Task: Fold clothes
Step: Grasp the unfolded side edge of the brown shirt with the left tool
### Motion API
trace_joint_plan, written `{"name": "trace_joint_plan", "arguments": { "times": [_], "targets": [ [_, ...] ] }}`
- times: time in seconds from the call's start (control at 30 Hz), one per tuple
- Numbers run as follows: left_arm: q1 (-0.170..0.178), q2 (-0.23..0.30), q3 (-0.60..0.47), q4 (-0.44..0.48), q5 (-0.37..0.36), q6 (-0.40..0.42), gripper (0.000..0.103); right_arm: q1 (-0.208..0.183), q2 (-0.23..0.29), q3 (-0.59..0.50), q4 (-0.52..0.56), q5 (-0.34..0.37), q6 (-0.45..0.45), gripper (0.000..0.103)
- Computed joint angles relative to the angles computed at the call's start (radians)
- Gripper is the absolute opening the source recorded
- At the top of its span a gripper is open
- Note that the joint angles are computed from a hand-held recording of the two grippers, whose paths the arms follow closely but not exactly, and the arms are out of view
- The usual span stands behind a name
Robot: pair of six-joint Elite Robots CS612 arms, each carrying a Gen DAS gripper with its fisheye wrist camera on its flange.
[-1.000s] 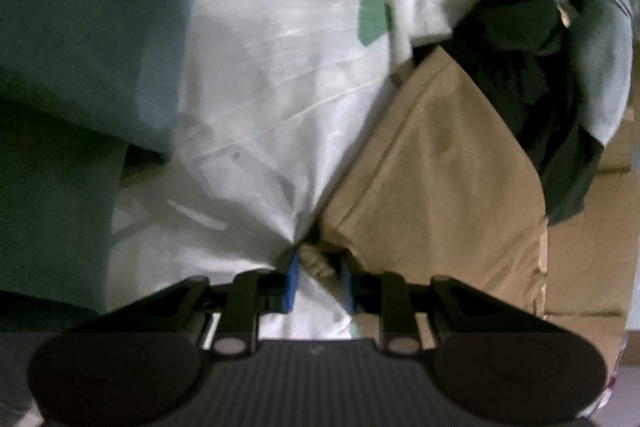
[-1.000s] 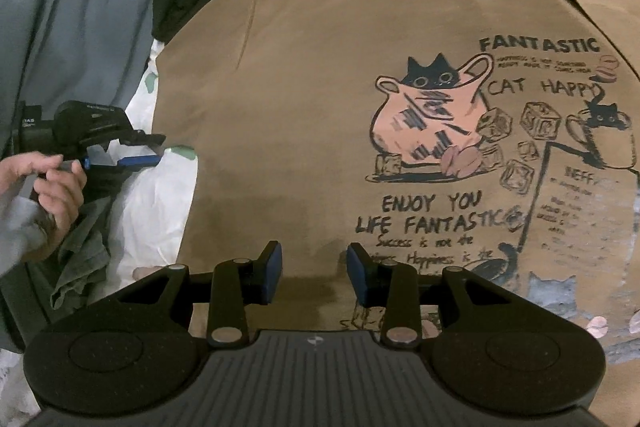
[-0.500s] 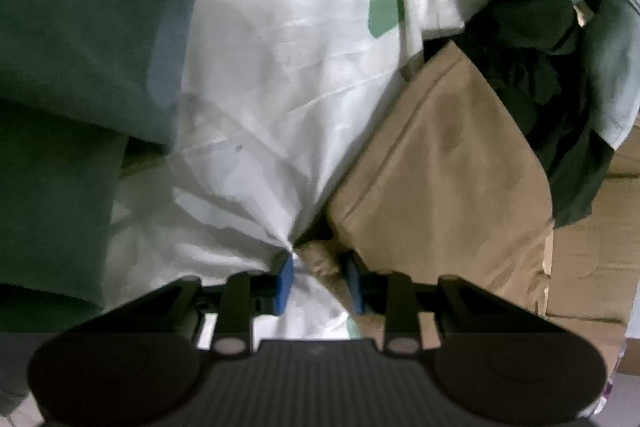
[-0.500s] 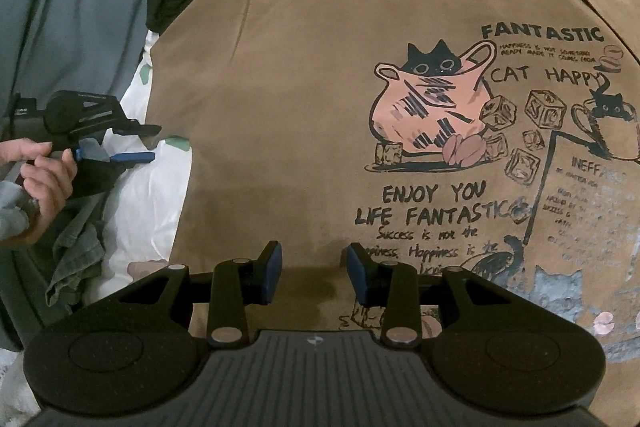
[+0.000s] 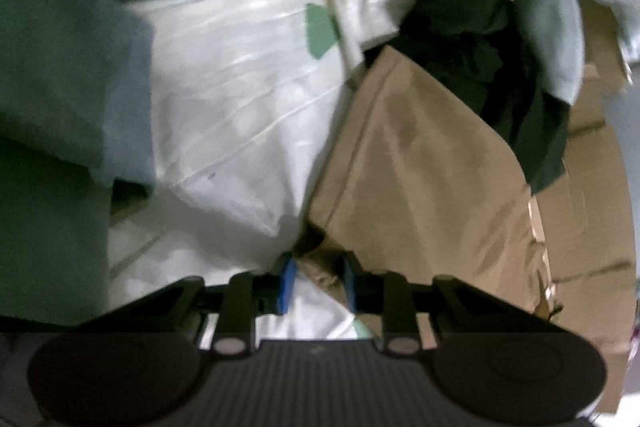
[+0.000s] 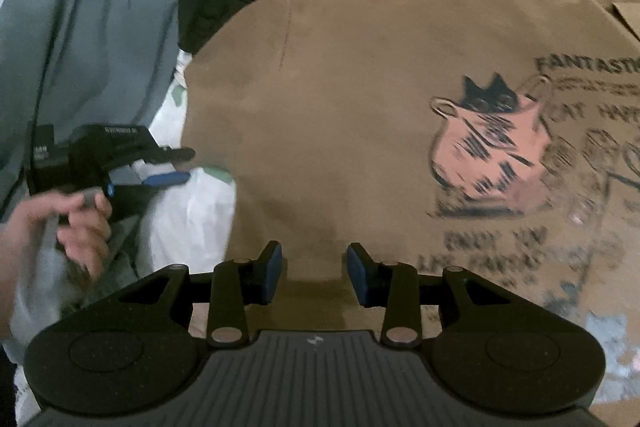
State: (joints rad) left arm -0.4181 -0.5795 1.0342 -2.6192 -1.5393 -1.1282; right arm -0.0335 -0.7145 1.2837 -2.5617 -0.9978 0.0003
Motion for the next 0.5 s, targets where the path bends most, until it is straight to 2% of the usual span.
{"name": "trace_joint_plan", "arguments": {
  "times": [0.1,0.4,0.5],
  "targets": [
    [0.001,-0.001,0.005,-0.040,0.004,0.009,0.015,0.006,0.017,-0.028,0.007,0.011,-0.008,0.040],
    [-0.007,-0.015,0.007,-0.079,0.023,0.078,0.010,0.024,0.069,-0.106,0.001,0.053,-0.015,0.037],
    [-0.011,-0.018,0.004,-0.085,0.033,0.115,0.009,0.029,0.090,-0.143,0.021,0.072,-0.010,0.024]
  ]
}}
